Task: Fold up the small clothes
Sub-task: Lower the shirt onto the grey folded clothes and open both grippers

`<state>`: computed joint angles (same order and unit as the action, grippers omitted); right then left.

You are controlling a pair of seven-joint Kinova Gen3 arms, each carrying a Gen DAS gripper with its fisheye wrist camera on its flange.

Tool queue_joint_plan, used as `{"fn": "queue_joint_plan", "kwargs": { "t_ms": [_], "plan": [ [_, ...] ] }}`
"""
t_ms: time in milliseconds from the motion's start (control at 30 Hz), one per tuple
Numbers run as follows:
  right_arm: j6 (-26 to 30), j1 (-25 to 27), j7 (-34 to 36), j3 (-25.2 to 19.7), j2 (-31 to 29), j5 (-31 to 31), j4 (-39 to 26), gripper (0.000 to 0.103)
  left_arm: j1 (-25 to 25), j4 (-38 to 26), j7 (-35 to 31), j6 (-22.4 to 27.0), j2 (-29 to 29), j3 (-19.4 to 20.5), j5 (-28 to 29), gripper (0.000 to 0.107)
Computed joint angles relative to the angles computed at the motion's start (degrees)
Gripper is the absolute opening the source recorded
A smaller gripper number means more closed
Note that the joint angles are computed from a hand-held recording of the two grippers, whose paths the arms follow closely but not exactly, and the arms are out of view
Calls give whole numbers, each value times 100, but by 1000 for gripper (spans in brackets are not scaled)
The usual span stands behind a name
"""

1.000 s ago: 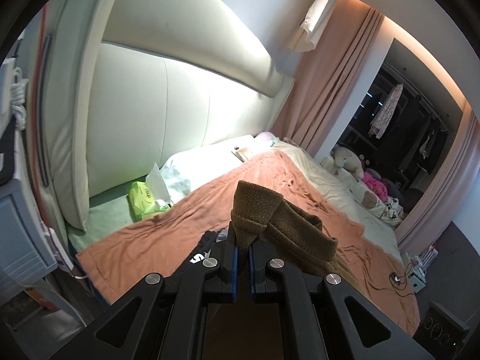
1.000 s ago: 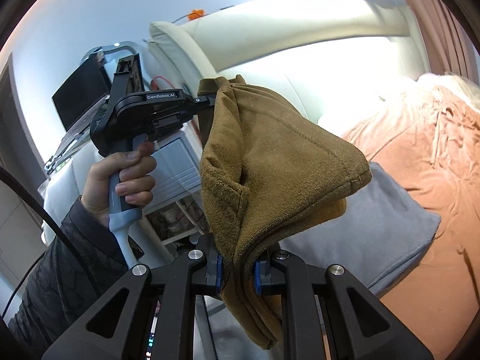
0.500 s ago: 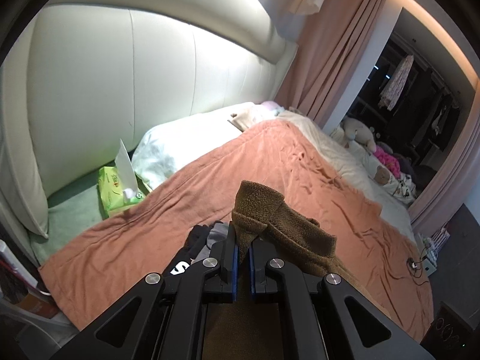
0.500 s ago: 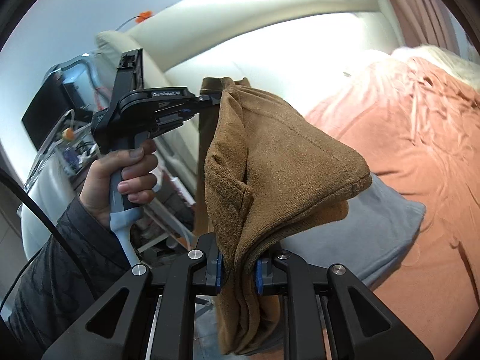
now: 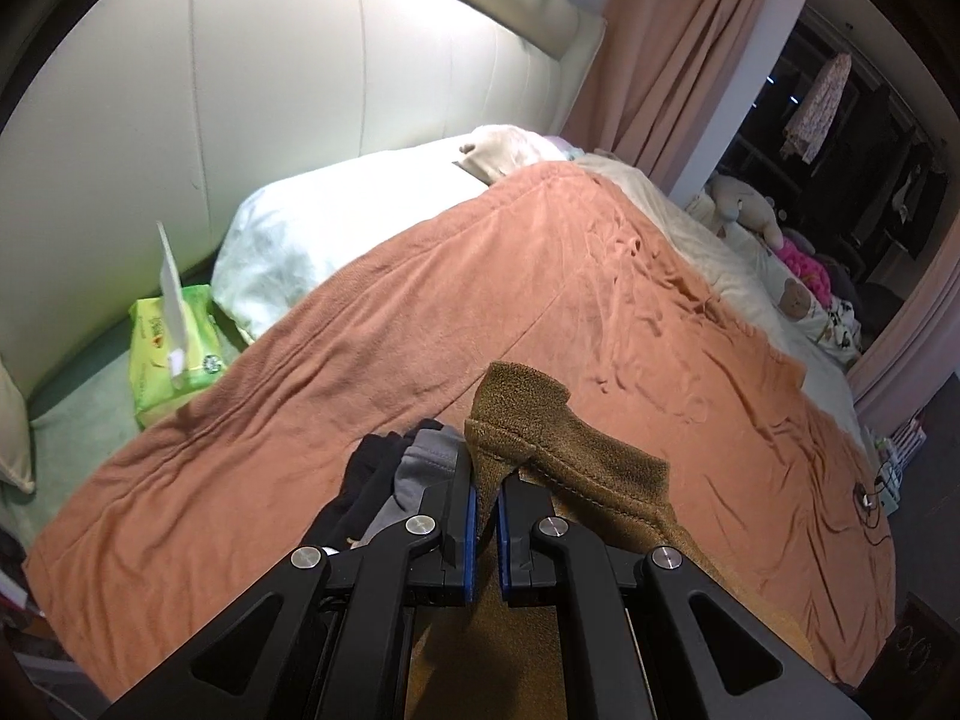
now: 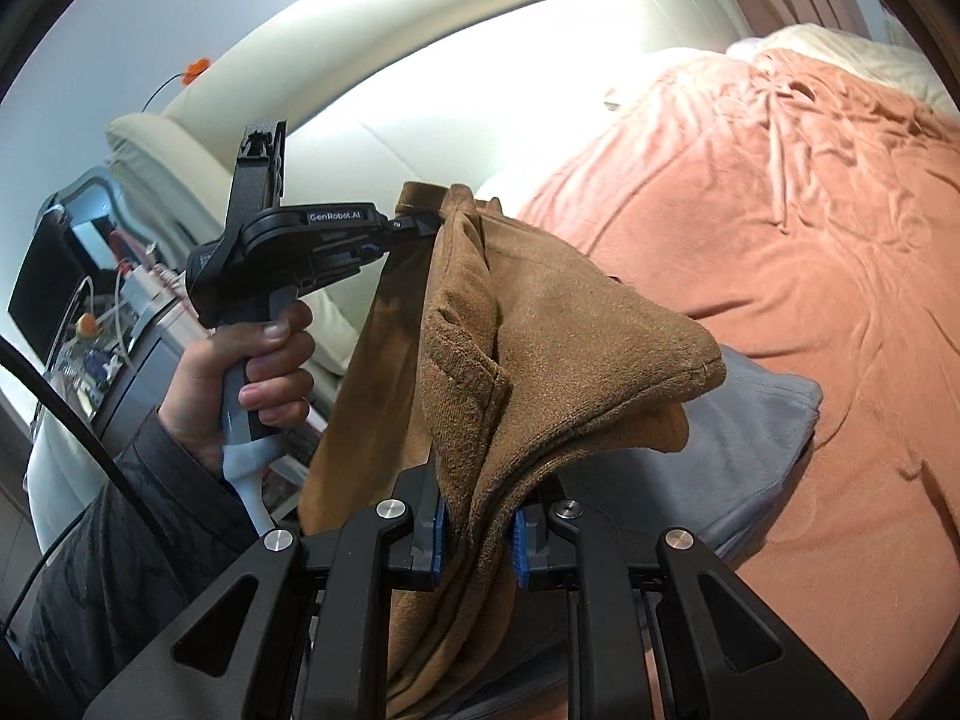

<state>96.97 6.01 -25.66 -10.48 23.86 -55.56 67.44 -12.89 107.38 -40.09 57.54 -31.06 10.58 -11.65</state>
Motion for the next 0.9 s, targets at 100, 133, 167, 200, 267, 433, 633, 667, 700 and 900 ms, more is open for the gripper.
{"fn": "queue_joint_plan", "kwargs": {
  "t_ms": [100, 133, 167, 200, 267, 433, 633, 667, 700, 900],
  "plan": [
    [-300, 58, 85, -63, 27, 129, 87, 16, -83, 22, 108, 151, 438, 150, -31, 10],
    [-484, 73, 44, -152, 23, 261, 153, 23, -67, 43, 162, 238, 556, 161, -51, 11],
    [-618, 4, -92, -135, 37, 398, 172, 34, -6, 83, 205, 320, 650, 137, -38, 13],
    [-680, -157, -320, -11, 113, 550, 121, 40, 45, 151, 279, 352, 663, 137, -64, 14],
    [-527, -502, -786, 341, 398, 676, -78, 44, 60, 213, 501, 514, 574, 252, -266, 19],
    [-69, -281, -1723, -103, 1079, 630, -665, 44, 129, 238, 718, 965, 32, 243, -348, 39],
    [-364, -240, -1469, -248, 855, 705, -554, 25, 145, 288, 716, 1524, -439, 339, -212, 42],
    [-385, -211, -1375, -234, 837, 738, -606, 23, 144, 336, 728, 1522, -511, 326, -166, 42],
    [-463, -198, -1316, -225, 761, 744, -598, 22, 145, 371, 753, 1560, -614, 338, -100, 42],
    [-1154, -216, -1041, -21, 225, 991, -5, 19, 48, 474, 910, 1811, -953, 591, 231, 43]
  ]
}}
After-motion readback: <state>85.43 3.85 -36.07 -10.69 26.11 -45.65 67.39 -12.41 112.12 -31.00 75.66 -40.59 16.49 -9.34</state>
